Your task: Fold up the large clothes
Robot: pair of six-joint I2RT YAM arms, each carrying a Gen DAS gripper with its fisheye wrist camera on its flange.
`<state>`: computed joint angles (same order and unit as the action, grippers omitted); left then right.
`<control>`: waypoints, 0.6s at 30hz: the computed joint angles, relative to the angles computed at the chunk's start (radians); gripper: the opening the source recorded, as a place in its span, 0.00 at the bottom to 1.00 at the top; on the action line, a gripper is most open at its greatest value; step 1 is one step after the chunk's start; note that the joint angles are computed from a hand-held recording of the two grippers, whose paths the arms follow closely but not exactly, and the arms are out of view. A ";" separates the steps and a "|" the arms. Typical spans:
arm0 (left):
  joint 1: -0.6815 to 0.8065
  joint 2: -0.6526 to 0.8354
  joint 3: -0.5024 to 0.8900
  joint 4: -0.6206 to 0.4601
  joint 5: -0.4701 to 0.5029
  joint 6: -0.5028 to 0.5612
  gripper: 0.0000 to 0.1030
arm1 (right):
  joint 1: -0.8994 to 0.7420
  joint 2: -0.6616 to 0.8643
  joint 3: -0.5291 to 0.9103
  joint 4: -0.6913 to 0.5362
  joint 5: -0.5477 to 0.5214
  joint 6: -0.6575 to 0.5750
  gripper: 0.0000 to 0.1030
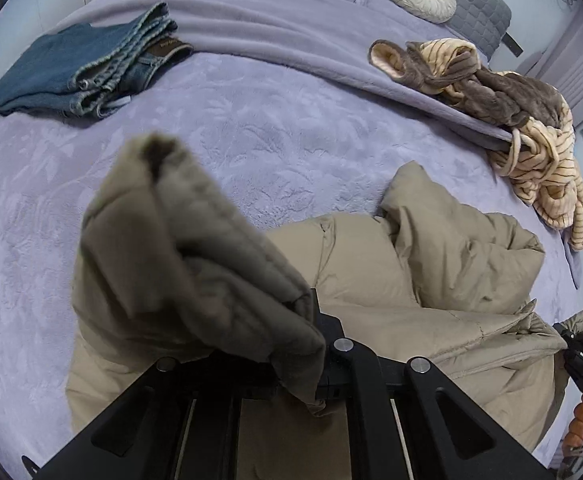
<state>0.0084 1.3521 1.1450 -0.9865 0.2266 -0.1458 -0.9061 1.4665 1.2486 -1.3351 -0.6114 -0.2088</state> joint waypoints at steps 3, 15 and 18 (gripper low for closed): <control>-0.013 0.050 -0.017 0.059 -0.008 -0.013 0.11 | 0.035 0.035 -0.050 0.094 -0.001 0.070 0.07; -0.047 -0.145 -0.017 0.060 -0.191 0.112 1.00 | 0.025 0.068 0.079 -0.002 -0.061 0.007 0.75; -0.023 -0.151 0.018 0.023 -0.181 0.140 1.00 | 0.014 0.041 0.109 -0.058 -0.052 -0.052 0.75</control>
<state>-0.0146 1.2016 1.1631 -0.9635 0.0452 -0.0058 -0.8924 1.5077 1.3574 -1.3926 -0.6636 -0.2609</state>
